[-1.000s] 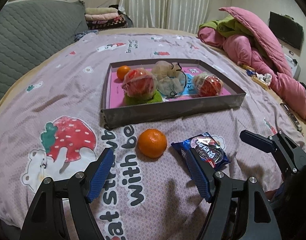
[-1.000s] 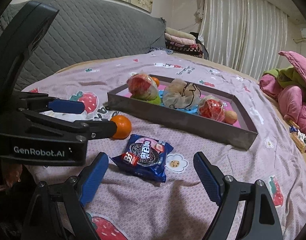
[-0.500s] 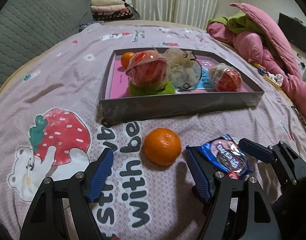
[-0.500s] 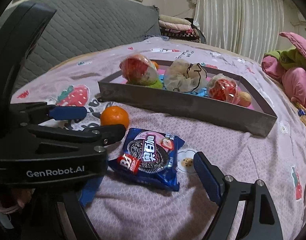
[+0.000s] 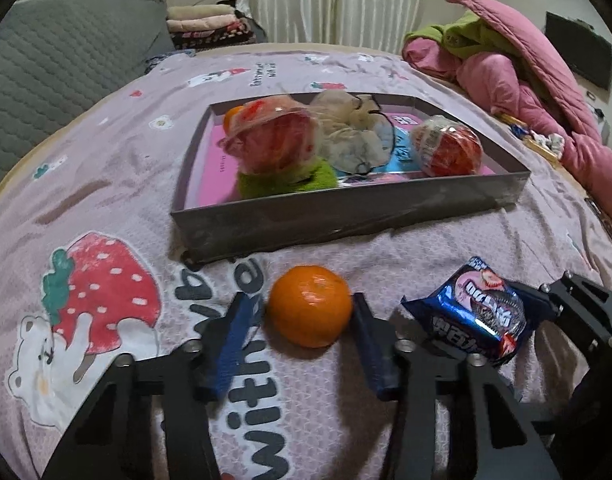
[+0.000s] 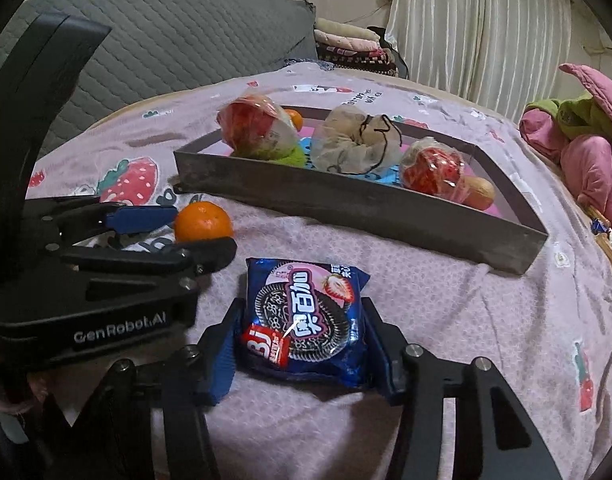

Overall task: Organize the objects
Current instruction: 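Close the left gripper on the tangerine while the right gripper closes on the blue cookie pack, then carry the tangerine and cookie pack over the grey box with both grippers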

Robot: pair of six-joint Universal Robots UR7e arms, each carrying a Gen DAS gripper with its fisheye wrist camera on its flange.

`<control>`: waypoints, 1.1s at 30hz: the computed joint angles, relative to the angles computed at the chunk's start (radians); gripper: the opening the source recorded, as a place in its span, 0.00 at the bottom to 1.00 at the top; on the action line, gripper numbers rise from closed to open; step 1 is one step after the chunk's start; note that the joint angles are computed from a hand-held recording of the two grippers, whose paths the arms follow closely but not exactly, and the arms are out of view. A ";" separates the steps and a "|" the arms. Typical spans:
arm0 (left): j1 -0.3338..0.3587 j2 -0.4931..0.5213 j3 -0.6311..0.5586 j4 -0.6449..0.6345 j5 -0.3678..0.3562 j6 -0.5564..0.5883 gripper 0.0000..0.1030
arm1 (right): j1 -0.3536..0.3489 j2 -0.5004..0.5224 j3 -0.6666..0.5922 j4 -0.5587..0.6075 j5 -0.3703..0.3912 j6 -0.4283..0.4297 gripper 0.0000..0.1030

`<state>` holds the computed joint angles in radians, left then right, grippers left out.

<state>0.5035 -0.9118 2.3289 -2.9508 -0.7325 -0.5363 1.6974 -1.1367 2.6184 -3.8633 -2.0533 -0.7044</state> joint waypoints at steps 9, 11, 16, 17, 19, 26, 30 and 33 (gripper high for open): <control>-0.009 -0.001 -0.005 -0.010 -0.010 -0.013 0.39 | -0.025 -0.066 0.012 -0.022 0.005 -0.010 0.53; -0.018 -0.010 -0.003 -0.013 -0.012 -0.017 0.39 | -0.032 -0.089 0.014 -0.027 0.015 -0.013 0.53; -0.051 -0.016 -0.015 -0.021 -0.001 -0.007 0.39 | -0.036 -0.154 0.007 -0.038 0.040 -0.034 0.53; -0.057 -0.016 -0.021 -0.021 0.002 -0.002 0.39 | -0.035 -0.161 0.003 -0.044 0.040 -0.040 0.53; -0.069 -0.012 -0.038 -0.020 0.013 0.005 0.38 | -0.038 -0.187 -0.003 -0.042 0.055 -0.054 0.53; -0.075 0.012 -0.109 -0.017 0.028 0.048 0.39 | -0.038 -0.234 -0.040 -0.017 0.081 -0.085 0.53; -0.071 0.028 -0.141 -0.022 0.041 0.068 0.39 | -0.039 -0.241 -0.058 -0.005 0.098 -0.110 0.53; -0.066 0.037 -0.163 -0.017 0.046 0.081 0.39 | -0.038 -0.232 -0.073 -0.020 0.105 -0.137 0.53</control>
<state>0.4374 -0.8745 2.1660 -2.9679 -0.6860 -0.4556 1.6597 -1.3690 2.5454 -3.8829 -1.9484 -0.8415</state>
